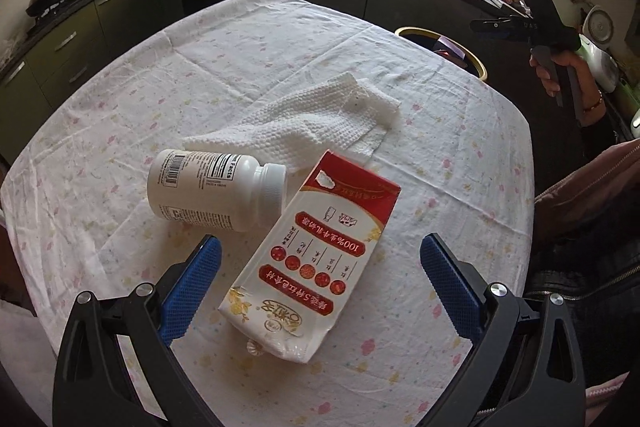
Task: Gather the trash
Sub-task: 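Reach the left gripper to the white milk carton and grasp it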
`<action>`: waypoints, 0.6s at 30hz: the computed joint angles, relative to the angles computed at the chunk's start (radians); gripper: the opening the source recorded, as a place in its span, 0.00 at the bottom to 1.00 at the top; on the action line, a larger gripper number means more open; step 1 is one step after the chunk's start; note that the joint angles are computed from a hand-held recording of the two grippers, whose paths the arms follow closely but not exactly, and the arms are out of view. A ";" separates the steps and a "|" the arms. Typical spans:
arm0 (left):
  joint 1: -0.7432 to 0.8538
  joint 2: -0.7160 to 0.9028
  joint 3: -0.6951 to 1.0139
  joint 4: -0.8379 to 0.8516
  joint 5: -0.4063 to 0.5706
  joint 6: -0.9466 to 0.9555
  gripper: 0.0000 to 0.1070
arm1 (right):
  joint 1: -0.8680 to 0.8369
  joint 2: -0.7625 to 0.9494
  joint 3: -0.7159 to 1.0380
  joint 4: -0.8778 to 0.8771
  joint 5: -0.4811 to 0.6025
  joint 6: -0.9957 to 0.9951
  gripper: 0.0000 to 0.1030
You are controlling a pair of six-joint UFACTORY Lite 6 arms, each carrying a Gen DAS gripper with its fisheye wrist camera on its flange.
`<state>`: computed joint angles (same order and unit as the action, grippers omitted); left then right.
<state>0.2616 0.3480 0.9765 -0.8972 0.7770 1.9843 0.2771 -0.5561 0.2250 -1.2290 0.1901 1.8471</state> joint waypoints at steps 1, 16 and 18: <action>-0.006 0.018 0.011 0.010 -0.014 -0.007 0.92 | 0.016 0.011 0.009 0.003 0.008 0.007 0.82; -0.052 -0.333 -0.333 0.057 -0.021 -0.166 0.92 | 0.045 0.090 0.033 -0.385 -0.042 0.399 0.83; -0.131 -0.335 -0.346 0.071 -0.148 -0.318 0.86 | 0.058 0.075 0.021 -0.398 -0.042 0.420 0.83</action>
<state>0.1308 0.0130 0.6303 -0.8261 0.6285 1.6668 0.3356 -0.4811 0.2459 -1.6268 0.1478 2.2673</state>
